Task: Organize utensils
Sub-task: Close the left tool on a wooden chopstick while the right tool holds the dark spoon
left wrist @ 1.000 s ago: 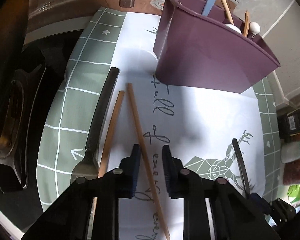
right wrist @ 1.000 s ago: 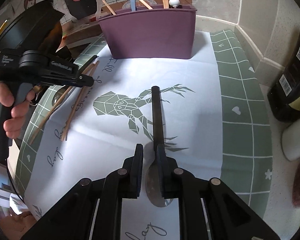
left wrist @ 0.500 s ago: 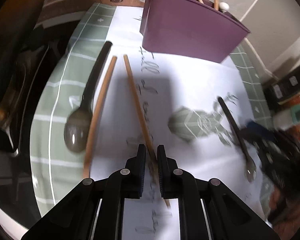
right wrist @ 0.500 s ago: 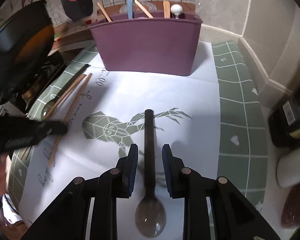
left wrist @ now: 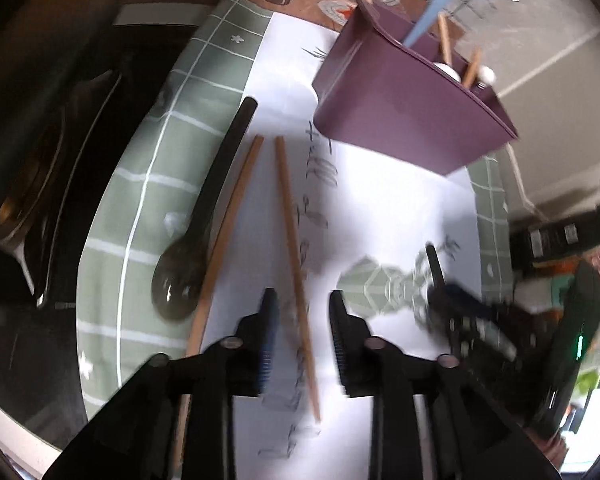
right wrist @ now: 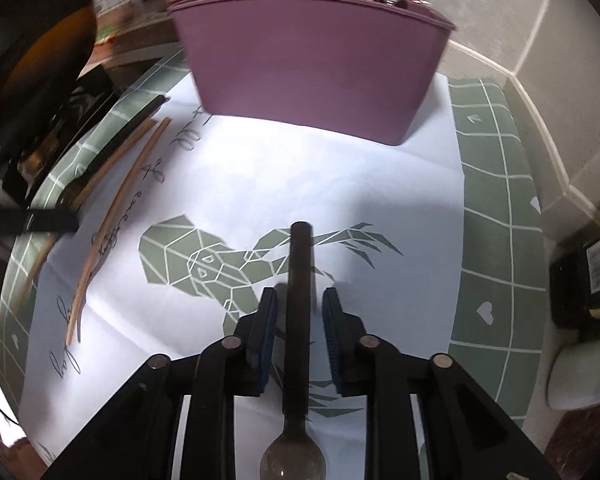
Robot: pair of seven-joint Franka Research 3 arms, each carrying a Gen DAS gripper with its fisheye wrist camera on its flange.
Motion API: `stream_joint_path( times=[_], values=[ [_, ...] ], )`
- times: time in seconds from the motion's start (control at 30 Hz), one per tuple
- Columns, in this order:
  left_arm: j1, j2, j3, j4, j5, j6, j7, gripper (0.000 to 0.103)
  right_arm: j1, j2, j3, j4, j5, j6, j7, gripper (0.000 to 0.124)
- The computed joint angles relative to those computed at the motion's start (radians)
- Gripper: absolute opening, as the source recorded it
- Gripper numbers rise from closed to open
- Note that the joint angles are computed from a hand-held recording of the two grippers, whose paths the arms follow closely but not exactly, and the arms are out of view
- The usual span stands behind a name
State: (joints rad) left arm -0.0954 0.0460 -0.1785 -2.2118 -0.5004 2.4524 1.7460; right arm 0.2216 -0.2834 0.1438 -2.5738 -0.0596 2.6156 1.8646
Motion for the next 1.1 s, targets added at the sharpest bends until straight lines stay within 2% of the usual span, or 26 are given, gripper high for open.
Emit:
stream_joint_path(
  times=[0.2,0.33,0.4,0.43,0.47,0.5,0.53,0.67,0.73,0.8,0.87,0.93,0.97,1.03,1.1],
  values=[
    [-0.017,0.132,-0.009,0.163,0.236,-0.062,-0.205,0.033,0.013,-0.025,-0.012,-0.027,0.03,0.016,-0.038,0.014],
    [-0.011,0.201,-0.028,0.231,0.279,-0.092,-0.249,0.033,0.017,-0.043,-0.027,-0.048,0.076,0.03,-0.08,0.014],
    [-0.007,0.206,-0.037,0.232,0.289,-0.067,-0.257,0.032,0.027,-0.057,-0.045,-0.061,0.12,0.032,-0.117,0.014],
    [-0.006,0.208,-0.042,0.232,0.293,-0.057,-0.252,0.027,0.039,-0.069,-0.063,-0.073,0.161,0.04,-0.147,0.015],
    [-0.005,0.206,-0.046,0.224,0.297,-0.037,-0.249,0.016,0.046,-0.08,-0.076,-0.084,0.197,0.05,-0.172,0.015],
    [-0.004,0.204,-0.049,0.216,0.3,-0.023,-0.246,0.011,0.051,-0.092,-0.087,-0.094,0.229,0.057,-0.195,0.015],
    [0.001,0.196,-0.057,0.196,0.287,0.004,-0.226,0.007,0.049,-0.103,-0.094,-0.102,0.251,0.06,-0.213,0.015],
    [0.013,0.111,-0.083,0.071,0.209,0.137,-0.132,0.005,0.022,-0.127,-0.085,-0.1,0.272,0.043,-0.257,0.016],
    [0.01,0.045,-0.092,-0.006,0.129,0.199,-0.055,0.005,0.004,-0.119,-0.07,-0.086,0.256,0.032,-0.257,0.016],
    [-0.009,-0.034,-0.094,-0.09,-0.009,0.248,0.059,0.005,0.006,-0.094,-0.067,-0.06,0.263,0.016,-0.264,0.016],
    [-0.04,-0.094,-0.075,-0.149,-0.107,0.274,0.148,0.005,0.008,-0.06,-0.069,-0.033,0.269,0.01,-0.275,0.016],
    [-0.073,-0.148,-0.041,-0.201,-0.203,0.281,0.249,0.005,0.004,-0.03,-0.063,-0.005,0.259,-0.008,-0.277,0.016],
    [-0.079,-0.16,-0.02,-0.208,-0.202,0.264,0.262,0.005,-0.004,-0.017,-0.053,0.006,0.238,-0.017,-0.261,0.016],
    [-0.093,-0.159,0.007,-0.202,-0.171,0.23,0.231,0.006,-0.016,0.013,-0.038,0.037,0.192,-0.046,-0.227,0.016],
    [-0.086,-0.119,0.022,-0.157,-0.1,0.166,0.139,0.009,-0.008,0.031,-0.046,0.058,0.191,-0.062,-0.231,0.016]
  ],
)
